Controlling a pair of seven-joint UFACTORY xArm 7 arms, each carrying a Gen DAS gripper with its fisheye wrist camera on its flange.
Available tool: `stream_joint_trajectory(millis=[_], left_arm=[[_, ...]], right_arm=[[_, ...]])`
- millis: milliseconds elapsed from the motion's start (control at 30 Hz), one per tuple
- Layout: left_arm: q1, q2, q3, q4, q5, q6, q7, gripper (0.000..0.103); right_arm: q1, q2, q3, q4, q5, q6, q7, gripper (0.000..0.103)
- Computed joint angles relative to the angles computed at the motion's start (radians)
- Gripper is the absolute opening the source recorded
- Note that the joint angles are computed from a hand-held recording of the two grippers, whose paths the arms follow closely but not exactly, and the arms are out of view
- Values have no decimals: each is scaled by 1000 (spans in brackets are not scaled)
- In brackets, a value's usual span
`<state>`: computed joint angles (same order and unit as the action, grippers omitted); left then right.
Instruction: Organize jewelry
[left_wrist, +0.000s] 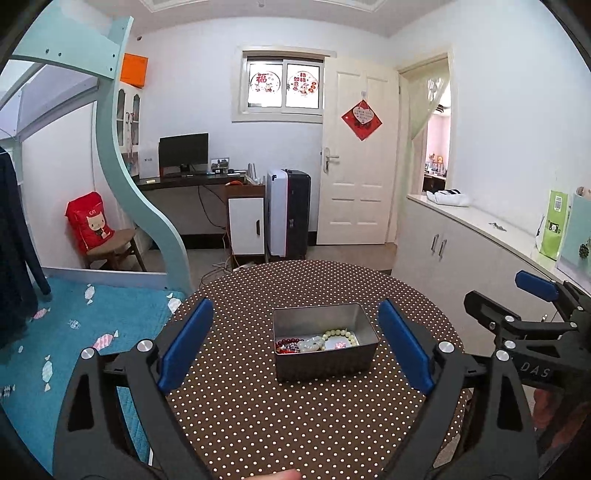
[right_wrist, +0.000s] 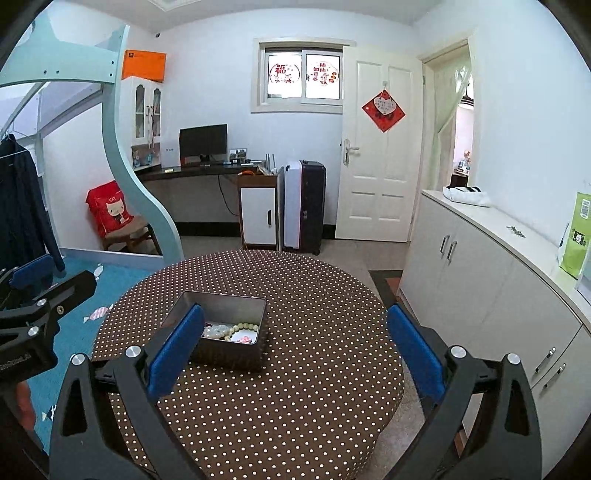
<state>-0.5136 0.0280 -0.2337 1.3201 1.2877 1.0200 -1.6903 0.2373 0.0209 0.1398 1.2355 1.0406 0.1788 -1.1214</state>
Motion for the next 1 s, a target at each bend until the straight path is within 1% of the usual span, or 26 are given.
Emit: stream_joint_trajectory(millis=[233,333,533,700,733,867,1000], left_arm=[[-6,-13,-11,-16,-9,12,-7,91],[-11,-14,-17,-19,-17,25,-8,91],[-17,-24,-25,-29,-18,36,-7,91],[-17,-28,-30,-31,-6,35,-11,91],[-14,-34,-27,-36,-6,27,-8,91],[-12,-29,-31,-31,-8,30,-2,91],[-7,-34,-26,-35,-14,18,3,91]], right_arm=[[17,-41,-11,-38,104,7,-114,96],[27,-50,-18,-52,107,0,-126,96],[44,-69,-33,-69,154,8,-180,96],[51,-71,-37,-72,143,-2,-171,96],[52,-73,-41,-74,160,1,-191,96],[54,-77,-44,-75,174,6,-205,96],[55,-75,-42,-75,147,1,-178,96]])
